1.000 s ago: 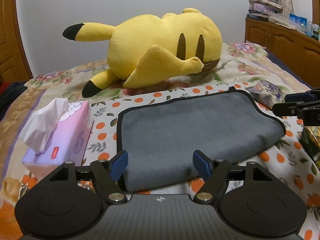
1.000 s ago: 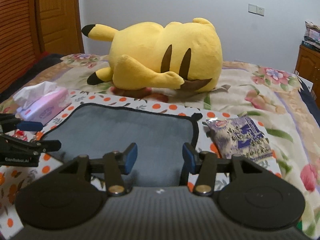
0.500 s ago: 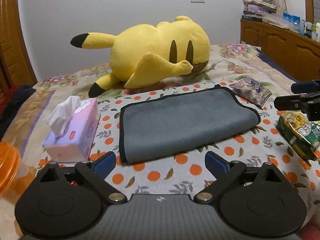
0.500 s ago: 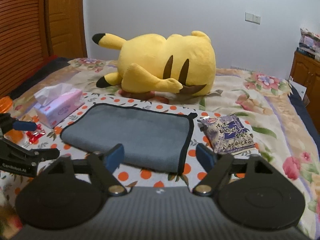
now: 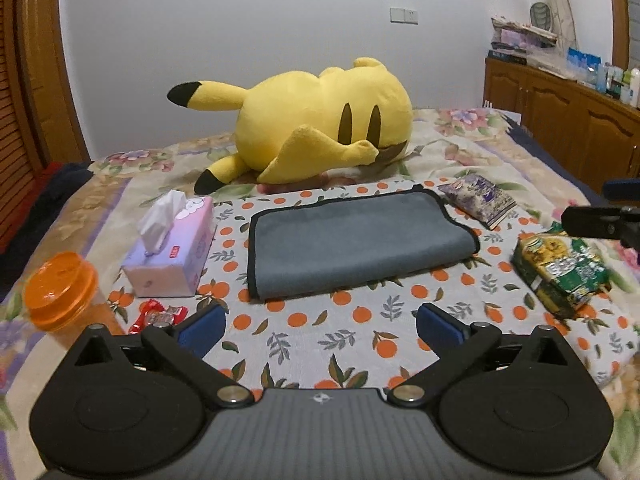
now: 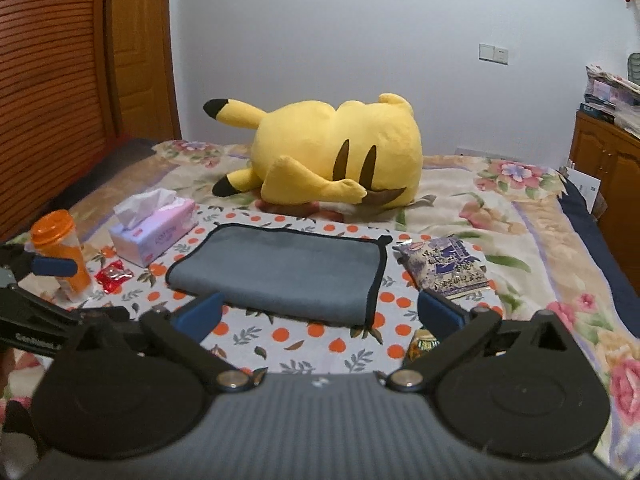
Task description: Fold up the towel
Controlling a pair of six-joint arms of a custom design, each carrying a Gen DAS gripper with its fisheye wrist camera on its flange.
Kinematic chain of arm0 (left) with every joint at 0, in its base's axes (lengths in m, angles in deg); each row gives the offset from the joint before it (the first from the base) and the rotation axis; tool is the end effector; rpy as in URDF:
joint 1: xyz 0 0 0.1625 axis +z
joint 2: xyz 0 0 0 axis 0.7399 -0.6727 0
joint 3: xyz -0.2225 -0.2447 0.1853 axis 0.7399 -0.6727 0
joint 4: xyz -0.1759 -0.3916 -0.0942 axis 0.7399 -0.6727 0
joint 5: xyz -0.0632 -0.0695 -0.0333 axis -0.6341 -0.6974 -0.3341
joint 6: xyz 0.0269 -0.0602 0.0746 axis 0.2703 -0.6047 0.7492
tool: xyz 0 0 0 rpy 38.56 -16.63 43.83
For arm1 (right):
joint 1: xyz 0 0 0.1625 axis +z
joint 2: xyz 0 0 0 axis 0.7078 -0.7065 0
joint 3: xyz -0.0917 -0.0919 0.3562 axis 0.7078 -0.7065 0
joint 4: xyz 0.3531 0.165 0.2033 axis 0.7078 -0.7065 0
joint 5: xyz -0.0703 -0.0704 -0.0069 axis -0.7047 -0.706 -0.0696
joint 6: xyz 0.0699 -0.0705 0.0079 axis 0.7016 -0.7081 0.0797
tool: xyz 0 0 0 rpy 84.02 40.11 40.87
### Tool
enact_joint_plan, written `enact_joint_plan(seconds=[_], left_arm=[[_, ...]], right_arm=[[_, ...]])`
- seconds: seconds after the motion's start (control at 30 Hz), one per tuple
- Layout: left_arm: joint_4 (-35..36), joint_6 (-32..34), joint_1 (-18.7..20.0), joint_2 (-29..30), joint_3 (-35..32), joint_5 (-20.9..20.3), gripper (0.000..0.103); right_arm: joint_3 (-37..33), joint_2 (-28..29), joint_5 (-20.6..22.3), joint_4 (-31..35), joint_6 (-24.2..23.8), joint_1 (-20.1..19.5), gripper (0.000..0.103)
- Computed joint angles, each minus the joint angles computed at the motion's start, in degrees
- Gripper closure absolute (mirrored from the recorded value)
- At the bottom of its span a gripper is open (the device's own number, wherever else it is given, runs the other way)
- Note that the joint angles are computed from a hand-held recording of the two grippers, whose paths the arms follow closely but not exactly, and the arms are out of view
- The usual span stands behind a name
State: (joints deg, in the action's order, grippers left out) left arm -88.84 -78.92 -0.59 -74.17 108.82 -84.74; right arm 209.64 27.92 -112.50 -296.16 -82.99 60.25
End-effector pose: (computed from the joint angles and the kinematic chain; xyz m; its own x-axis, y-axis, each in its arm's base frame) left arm -0.0488 -0.3724 0.2349 -0.6506 0.0753 -0.7557 0.6358 0.5982 -0.4878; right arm 0.2155 -0.3986 0.0247 -0.6906 -0.3456 0.6353 -0.7174 0.4390 -0.5410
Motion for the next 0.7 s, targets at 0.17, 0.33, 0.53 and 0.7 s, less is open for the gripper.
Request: enact_joint_plan(seconds=[0.17,0.33,0.53,0.7], left_arm=[[11.97,-7.01,-6.02,-8.72,2.36,4.01,0.000],[23.84,-14.12,-11.30,-15.76,3.37,7.17,0.000],[44.80,-26.43,-17.46,-26.05,3.90,10.12,0.000],[64.91,-38.79,-22.37,-34.17,3.33,11.59,0.000]], right_arm=[[2.06,-1.29,-2.31,-1.17,0.63,1.76,0.000],[4.28,-2.76,-2.93,-2.90,1.24,2.86,0.000],[7.38,-4.43,-3.13,-5.47,2.31,3.51,0.000],[9.43,-5.28,-3.82,-7.33,2.56,4.51,0.000]])
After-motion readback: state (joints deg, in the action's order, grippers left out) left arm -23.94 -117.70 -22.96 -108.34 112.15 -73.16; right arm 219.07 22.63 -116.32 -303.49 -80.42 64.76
